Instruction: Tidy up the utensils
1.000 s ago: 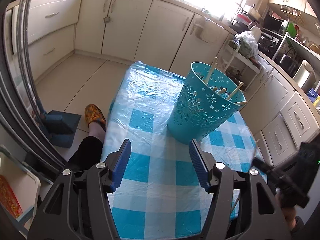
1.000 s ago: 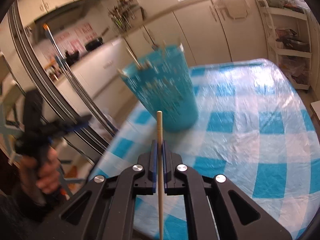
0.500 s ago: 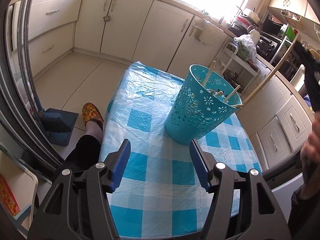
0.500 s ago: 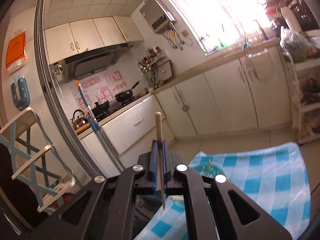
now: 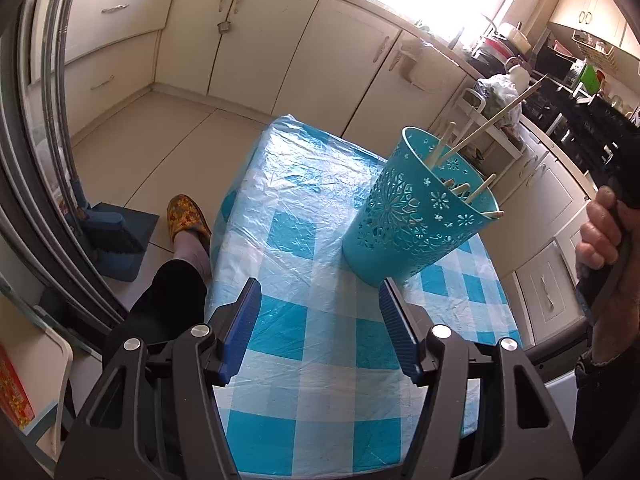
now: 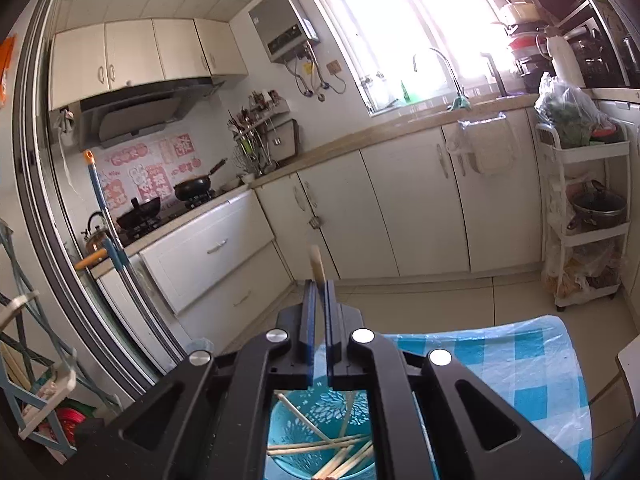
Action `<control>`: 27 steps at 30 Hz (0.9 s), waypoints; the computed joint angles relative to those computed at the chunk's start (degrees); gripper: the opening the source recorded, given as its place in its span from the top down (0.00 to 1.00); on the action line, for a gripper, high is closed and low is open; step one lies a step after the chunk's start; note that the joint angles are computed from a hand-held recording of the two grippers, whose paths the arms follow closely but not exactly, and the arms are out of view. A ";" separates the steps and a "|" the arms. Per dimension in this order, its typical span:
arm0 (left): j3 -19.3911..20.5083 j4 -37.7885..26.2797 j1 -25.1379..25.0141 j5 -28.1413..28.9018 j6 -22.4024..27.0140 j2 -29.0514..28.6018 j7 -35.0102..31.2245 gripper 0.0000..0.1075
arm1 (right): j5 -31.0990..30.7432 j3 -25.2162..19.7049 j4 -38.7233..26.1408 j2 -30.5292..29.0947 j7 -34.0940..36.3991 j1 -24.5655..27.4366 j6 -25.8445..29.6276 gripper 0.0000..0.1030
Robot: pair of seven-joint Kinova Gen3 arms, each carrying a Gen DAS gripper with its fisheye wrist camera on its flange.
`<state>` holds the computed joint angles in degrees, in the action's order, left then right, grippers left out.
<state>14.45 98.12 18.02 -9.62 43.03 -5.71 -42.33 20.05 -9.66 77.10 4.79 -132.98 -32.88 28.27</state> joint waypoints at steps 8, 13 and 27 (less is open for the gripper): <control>1.20 -0.99 0.00 -2.46 1.64 -0.26 1.95 0.42 | -2.67 -0.22 -1.10 2.20 3.32 -1.18 5.37 0.95; 5.62 -4.46 1.64 -13.29 8.25 0.30 10.07 0.23 | 2.23 -3.38 2.47 -0.97 -2.19 -1.19 7.04 0.85; 10.72 -18.60 17.15 -31.60 30.86 4.18 17.27 0.11 | 22.27 -17.68 5.19 -11.23 -26.41 -5.37 29.44 0.09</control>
